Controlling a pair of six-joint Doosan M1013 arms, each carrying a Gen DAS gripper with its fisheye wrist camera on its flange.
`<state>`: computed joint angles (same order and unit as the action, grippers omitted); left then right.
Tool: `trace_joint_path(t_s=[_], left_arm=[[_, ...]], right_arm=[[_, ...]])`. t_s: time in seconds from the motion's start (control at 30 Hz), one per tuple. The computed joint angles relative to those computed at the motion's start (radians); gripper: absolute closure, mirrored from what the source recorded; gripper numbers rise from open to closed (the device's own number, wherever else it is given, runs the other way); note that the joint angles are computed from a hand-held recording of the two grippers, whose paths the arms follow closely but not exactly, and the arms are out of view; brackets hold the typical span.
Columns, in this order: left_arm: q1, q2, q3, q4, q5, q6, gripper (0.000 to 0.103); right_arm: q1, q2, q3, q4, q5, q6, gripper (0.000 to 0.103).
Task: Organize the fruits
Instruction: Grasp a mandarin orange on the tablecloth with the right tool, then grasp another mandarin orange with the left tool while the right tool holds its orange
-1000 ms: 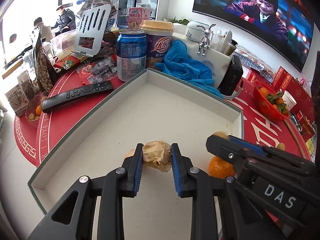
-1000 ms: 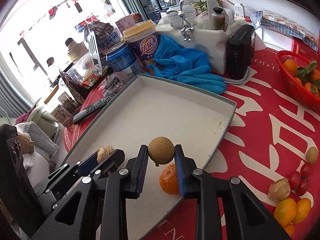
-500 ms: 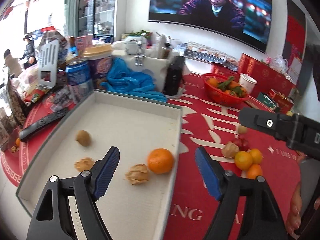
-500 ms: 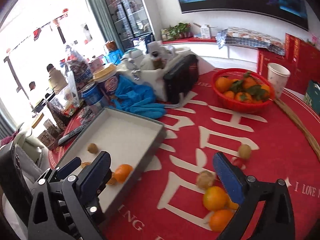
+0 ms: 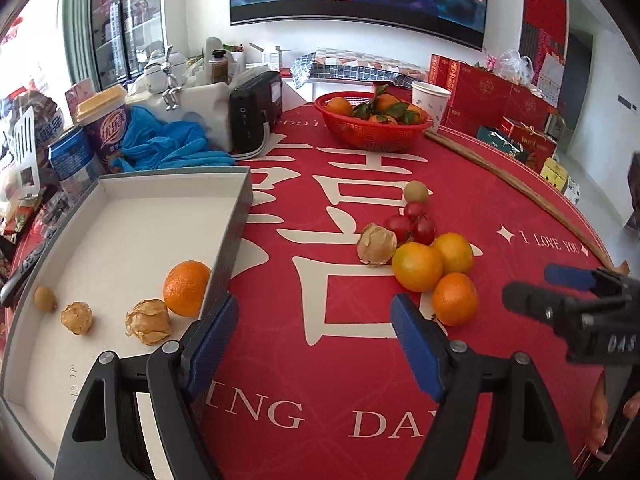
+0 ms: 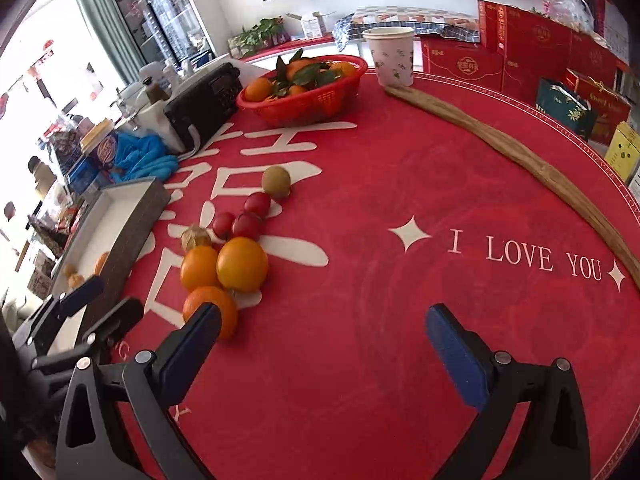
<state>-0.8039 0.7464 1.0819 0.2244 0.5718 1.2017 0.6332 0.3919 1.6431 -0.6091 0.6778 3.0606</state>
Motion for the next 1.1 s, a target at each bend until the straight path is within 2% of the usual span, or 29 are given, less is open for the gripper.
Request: trace_joint_path(t_s=[0.17, 0.23, 0.3, 0.33, 0.37, 0.43, 0.5, 0.53, 0.57, 0.63, 0.83, 0.93, 1.03, 1.1], left_arm=[[0.014, -0.030, 0.037, 0.108, -0.065, -0.167, 0.022], [0.017, -0.034, 0.042, 0.119, -0.068, -0.178, 0.022], [0.022, -0.030, 0.037, 0.075, -0.059, -0.144, 0.022], [0.026, -0.029, 0.033, 0.038, -0.052, -0.112, 0.022], [0.028, -0.030, 0.034, 0.016, -0.053, -0.097, 0.022], [0.030, -0.033, 0.037, 0.002, -0.059, -0.089, 0.022], [0.027, -0.033, 0.038, 0.018, -0.066, -0.098, 0.022], [0.026, -0.033, 0.036, 0.021, -0.065, -0.095, 0.022], [0.024, -0.031, 0.034, 0.019, -0.063, -0.089, 0.022], [0.020, -0.025, 0.026, -0.008, -0.051, -0.050, 0.022], [-0.003, 0.015, -0.042, -0.163, 0.024, 0.152, 0.022], [-0.025, 0.047, -0.093, -0.133, 0.073, 0.157, 0.022], [-0.041, 0.083, -0.150, -0.101, 0.126, 0.135, 0.022], [-0.046, 0.101, -0.176, -0.074, 0.148, 0.107, 0.023]], right_arm=[[0.022, 0.027, -0.040, 0.011, -0.020, -0.118, 0.000], [0.026, 0.052, -0.074, 0.024, 0.003, -0.168, 0.000], [0.028, 0.074, -0.100, 0.035, 0.011, -0.206, 0.000], [0.028, 0.084, -0.112, 0.045, 0.013, -0.229, 0.006], [0.028, 0.093, -0.123, 0.052, 0.018, -0.245, 0.022], [0.037, 0.111, -0.148, 0.018, 0.063, -0.240, 0.032], [0.036, 0.113, -0.149, 0.012, 0.054, -0.235, 0.043], [0.036, 0.112, -0.147, 0.002, 0.049, -0.222, 0.059], [0.032, 0.106, -0.136, 0.009, 0.024, -0.222, 0.067], [0.028, 0.093, -0.117, 0.005, 0.004, -0.194, 0.067], [0.027, 0.038, -0.047, -0.053, 0.036, -0.112, 0.067], [0.021, 0.011, 0.000, -0.075, 0.035, -0.049, 0.067], [0.005, -0.011, 0.039, -0.068, -0.009, -0.002, 0.067], [0.004, -0.019, 0.048, -0.082, -0.002, 0.016, 0.067]])
